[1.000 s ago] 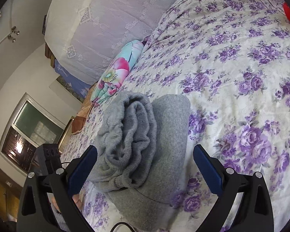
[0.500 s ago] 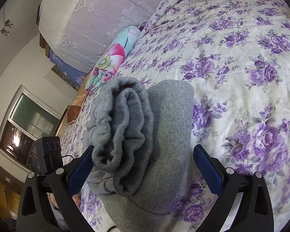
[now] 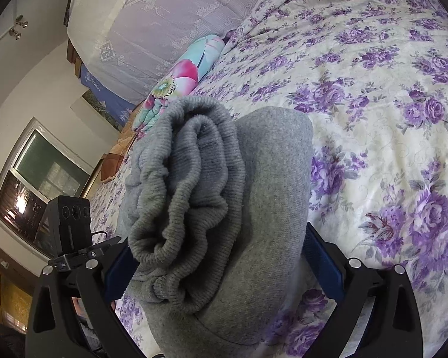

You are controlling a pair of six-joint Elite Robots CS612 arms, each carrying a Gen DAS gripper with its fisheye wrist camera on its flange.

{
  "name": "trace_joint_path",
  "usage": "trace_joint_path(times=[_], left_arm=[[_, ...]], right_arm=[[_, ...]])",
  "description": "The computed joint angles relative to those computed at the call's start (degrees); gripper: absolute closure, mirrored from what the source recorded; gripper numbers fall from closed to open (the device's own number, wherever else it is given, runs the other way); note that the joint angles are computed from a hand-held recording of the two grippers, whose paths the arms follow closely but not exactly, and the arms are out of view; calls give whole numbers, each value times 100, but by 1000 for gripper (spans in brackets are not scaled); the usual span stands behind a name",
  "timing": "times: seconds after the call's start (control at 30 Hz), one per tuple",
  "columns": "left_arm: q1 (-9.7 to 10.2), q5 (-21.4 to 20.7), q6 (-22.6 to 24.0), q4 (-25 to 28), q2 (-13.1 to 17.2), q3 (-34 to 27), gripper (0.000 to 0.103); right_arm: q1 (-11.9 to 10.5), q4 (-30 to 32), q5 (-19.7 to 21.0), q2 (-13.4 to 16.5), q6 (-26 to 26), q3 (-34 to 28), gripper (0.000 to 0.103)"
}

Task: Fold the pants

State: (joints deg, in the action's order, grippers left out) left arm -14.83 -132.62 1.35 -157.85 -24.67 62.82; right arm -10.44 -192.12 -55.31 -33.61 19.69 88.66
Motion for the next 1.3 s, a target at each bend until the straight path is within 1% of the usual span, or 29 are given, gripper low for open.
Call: trace_joint_path(times=[0.17, 0.27, 0.33, 0.43, 0.57, 0.6, 0.7, 0.73, 0.83, 0.93, 0.97, 1.03, 1.1, 1.17, 1.23, 1.27, 1.3], left_arm=[[0, -45, -58, -64, 27, -34, 4], [-7, -138, -162, -21, 91, -179, 4], [-39, -49, -117, 10, 87, -195, 4], [-86, 189, 14, -105, 1, -45, 4], [-86, 203, -87, -173, -14, 11, 4], [-89, 183, -81, -197, -21, 31, 4], [-112, 242, -169, -526, -61, 171, 7], [-106, 216, -182, -568, -53, 172, 8], [-65, 6, -252, -463, 17, 53, 8], [-35, -165, -369, -279, 121, -132, 7], [-29, -217, -364, -193, 152, -192, 7], [-32, -246, -311, -71, 170, -241, 5], [-48, -194, -264, -91, 150, -210, 5], [-56, -174, -234, -191, 123, -146, 8], [-56, -166, -255, -386, 98, -66, 16], [-55, -152, -285, -495, 88, -30, 18], [-57, -125, -329, -629, 73, 10, 22]], right_arm=[[2, -327, -42, 47, 234, 24, 3], [-3, -291, -7, 47, 343, -4, 3], [-13, -231, 80, 49, 321, -31, 3], [-10, -237, 110, 52, 287, -31, 3], [35, -284, -15, 30, 136, 3, 4], [59, -319, -57, 24, 92, 2, 8], [107, -482, -237, -16, -58, 71, 22], [112, -517, -264, -20, -71, 84, 23], [99, -550, -207, -6, -31, 82, 23], [47, -461, 46, 62, 158, 3, 21], [40, -455, 74, 71, 182, -8, 21], [58, -449, 9, 61, 132, 2, 21], [70, -472, -34, 55, 105, 13, 22], [83, -527, -81, 52, 82, 23, 24], [114, -629, -199, 27, 1, 70, 31], [138, -694, -280, 11, -73, 95, 33], [168, -764, -377, -12, -159, 132, 35]])
